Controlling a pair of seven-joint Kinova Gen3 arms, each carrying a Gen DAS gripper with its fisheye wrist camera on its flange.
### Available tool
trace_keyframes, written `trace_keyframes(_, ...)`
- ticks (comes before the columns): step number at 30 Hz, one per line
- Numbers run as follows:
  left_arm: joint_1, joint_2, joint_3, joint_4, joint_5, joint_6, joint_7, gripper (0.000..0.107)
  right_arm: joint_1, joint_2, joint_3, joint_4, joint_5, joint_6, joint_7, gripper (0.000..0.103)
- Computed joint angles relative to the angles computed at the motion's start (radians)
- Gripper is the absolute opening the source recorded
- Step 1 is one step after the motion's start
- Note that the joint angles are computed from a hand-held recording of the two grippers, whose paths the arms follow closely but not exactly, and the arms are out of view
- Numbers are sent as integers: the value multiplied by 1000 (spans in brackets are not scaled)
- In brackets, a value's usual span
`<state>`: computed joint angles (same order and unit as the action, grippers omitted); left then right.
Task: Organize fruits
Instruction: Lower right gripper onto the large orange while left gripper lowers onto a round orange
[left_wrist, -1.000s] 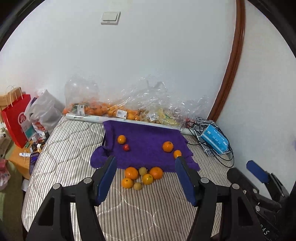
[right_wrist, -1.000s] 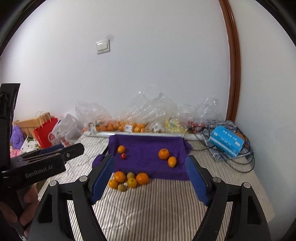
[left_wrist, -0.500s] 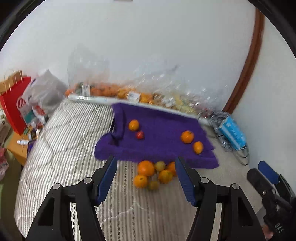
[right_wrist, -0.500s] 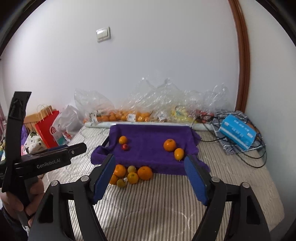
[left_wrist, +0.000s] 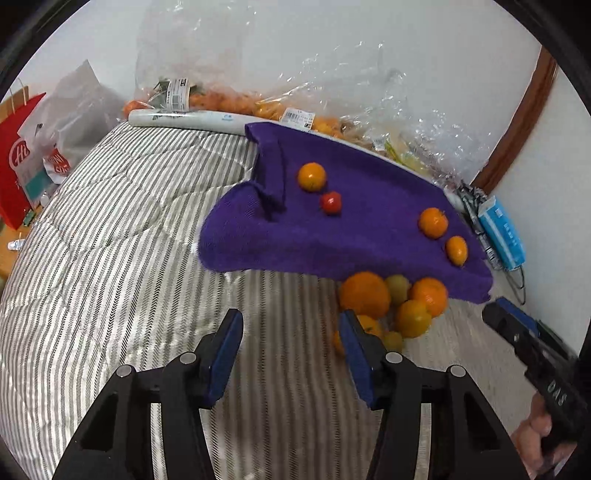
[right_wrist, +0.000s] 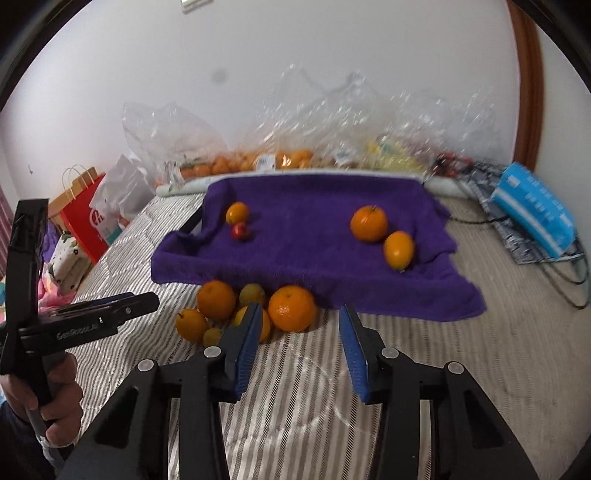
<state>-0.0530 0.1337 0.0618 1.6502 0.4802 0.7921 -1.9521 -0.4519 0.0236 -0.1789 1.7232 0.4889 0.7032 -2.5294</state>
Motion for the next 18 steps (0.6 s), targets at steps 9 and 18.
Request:
trace_keyframes(9,-35,34,4,4,69,29,-80,51,-1,92,40,-31,-82,-40,85,40)
trace_keyframes(18,-66,53,20,-8,141,75,-169,51,-26,145,69,-68,-97,-19,121,40)
